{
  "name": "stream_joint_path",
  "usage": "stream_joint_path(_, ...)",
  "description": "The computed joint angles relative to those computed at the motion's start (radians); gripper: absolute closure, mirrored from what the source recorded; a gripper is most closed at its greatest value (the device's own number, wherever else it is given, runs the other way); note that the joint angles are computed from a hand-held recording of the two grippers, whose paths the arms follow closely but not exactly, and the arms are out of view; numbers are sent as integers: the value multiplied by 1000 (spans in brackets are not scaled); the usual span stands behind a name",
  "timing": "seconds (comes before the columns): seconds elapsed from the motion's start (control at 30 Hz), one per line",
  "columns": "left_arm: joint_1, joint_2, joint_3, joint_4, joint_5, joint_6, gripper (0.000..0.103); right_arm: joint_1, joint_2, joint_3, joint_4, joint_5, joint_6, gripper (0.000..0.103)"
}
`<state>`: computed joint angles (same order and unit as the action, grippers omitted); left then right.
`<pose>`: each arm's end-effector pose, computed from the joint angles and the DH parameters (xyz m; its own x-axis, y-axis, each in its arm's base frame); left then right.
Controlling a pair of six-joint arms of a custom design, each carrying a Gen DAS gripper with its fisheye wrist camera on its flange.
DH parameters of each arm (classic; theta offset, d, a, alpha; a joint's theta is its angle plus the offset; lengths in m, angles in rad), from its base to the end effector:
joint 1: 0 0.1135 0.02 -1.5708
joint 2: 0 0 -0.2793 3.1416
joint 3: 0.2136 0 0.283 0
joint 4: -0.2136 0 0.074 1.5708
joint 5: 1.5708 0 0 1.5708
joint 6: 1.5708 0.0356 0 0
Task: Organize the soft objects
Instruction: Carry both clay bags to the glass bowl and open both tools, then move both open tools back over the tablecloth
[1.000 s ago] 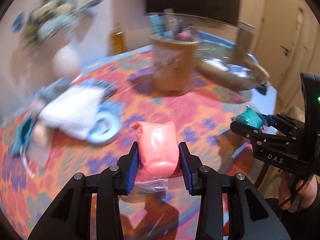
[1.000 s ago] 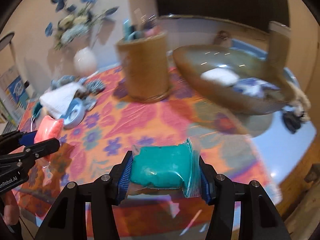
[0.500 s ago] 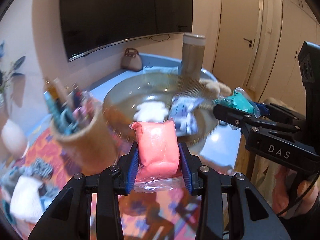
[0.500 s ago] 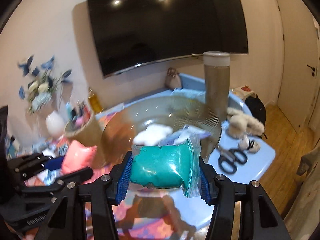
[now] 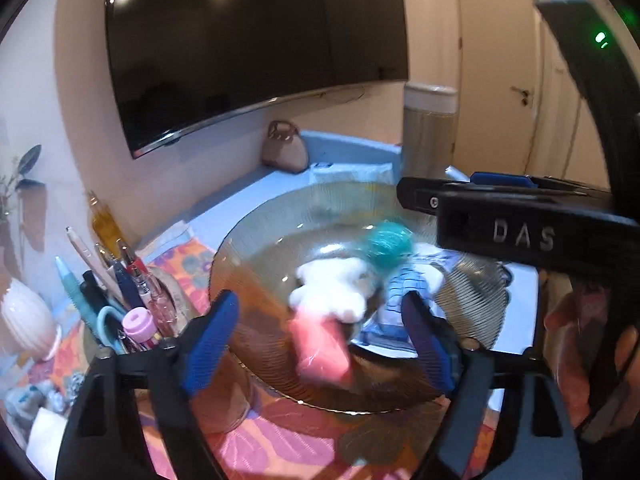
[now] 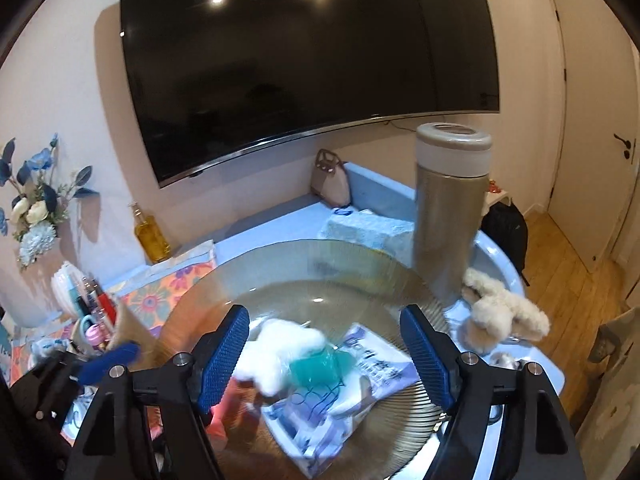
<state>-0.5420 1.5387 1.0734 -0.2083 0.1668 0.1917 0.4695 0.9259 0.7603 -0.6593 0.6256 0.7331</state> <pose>0.3143 -0.1961 0.2541 -0.4065 0.4641 -0.7870 0.7103 0.7023 0.0472 0.1919 0.0740 0.2747 -0.4950 0.3571 -0.7921 0.4291 0.8932 0.1345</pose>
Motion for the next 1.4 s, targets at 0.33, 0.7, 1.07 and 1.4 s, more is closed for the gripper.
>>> stream_joint_path(0.33, 90, -131, -90, -94, 77, 32, 20, 136, -207, -110, -162, -37, 201, 19)
stream_joint_path(0.7, 474, -530, -304, -236, 177, 224, 20, 640, 215, 98, -352, 124, 396, 16)
stream_joint_path(1.07, 1181, -435, -221, -320, 465, 387, 15, 816, 780, 534, -204, 178, 122, 12)
stream_joint_path(1.4, 1315, -56, -204, -108, 337, 329, 14, 693, 950, 566, 284, -24, -92, 10)
